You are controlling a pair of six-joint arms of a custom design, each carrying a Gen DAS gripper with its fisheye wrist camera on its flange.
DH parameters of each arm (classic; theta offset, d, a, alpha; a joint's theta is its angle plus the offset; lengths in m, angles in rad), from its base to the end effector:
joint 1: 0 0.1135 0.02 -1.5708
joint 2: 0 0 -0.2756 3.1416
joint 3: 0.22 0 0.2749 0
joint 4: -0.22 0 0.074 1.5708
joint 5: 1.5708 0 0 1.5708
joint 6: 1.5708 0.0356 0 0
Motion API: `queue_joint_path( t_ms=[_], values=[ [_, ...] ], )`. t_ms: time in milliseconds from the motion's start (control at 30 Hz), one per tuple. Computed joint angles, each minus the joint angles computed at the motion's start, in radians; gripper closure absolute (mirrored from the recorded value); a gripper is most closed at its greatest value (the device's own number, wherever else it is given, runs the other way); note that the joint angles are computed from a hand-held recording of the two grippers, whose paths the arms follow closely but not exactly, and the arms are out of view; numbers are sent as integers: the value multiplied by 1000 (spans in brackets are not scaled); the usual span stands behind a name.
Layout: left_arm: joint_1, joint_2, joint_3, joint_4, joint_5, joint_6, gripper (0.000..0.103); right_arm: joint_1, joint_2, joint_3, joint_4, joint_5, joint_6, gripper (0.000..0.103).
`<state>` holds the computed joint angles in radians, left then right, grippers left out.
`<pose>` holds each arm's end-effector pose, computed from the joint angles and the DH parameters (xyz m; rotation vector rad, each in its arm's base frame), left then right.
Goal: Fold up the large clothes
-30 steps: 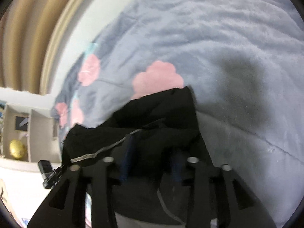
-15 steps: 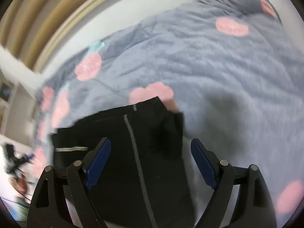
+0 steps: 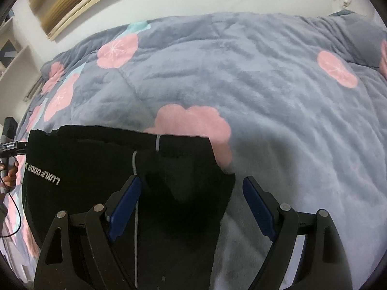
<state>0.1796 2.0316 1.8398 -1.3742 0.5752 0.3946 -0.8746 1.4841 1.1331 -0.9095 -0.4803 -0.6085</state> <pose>0.4146 0.0556 0.2642 0.3093 2.8471 -0.8105 0.2056 -0.2203 0.2516 0.2450 2.5772 0.1938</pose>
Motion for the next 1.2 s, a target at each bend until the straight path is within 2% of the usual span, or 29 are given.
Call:
queue_joint_path(
  t_ms=[100, 167, 200, 233, 267, 300, 333, 433, 567, 667, 800, 933, 1067, 1133, 1200],
  values=[
    [-2, 48, 20, -29, 30, -9, 21, 32, 99, 44, 2, 0, 13, 15],
    [-15, 30, -15, 7, 25, -26, 22, 44, 133, 52, 3, -14, 24, 25],
    [-22, 8, -42, 32, 19, -28, 37, 47, 134, 49, -2, -29, 15, 50],
    [-26, 0, -51, 36, 24, -21, 60, 57, 105, 21, 24, -9, 22, 72],
    [-37, -32, -85, 74, -6, -32, 63, 63, 76, -4, 47, 11, 26, 74],
    [-43, -65, -118, 110, -29, -35, 75, 64, 29, -41, 76, 23, 20, 78],
    [-44, -114, -165, 151, -37, -30, 81, 58, -12, -66, 85, 23, 14, 82],
    [-24, -203, -218, 187, -33, -39, 91, 21, -105, -79, 68, 19, 9, 85],
    [29, -266, -151, 136, 76, -48, 92, -38, -198, -7, 11, -31, 12, 87],
    [8, -276, -51, 130, 104, -74, 92, 26, -248, 13, 81, 50, 51, 88],
    [-73, -214, 42, 206, 21, -146, 92, 136, -152, 32, 220, 197, 185, 88],
    [-142, -35, 75, 256, -119, -238, 91, 222, 32, 29, 295, 340, 262, 88],
    [-161, 44, 2, 291, -159, -274, 89, 249, 168, 26, 287, 373, 282, 89],
    [-164, 43, -37, 329, -167, -287, 80, 259, 210, 37, 266, 383, 287, 86],
    [-159, 79, 11, 293, -167, -294, 70, 255, 225, 45, 251, 390, 290, 85]
  ],
)
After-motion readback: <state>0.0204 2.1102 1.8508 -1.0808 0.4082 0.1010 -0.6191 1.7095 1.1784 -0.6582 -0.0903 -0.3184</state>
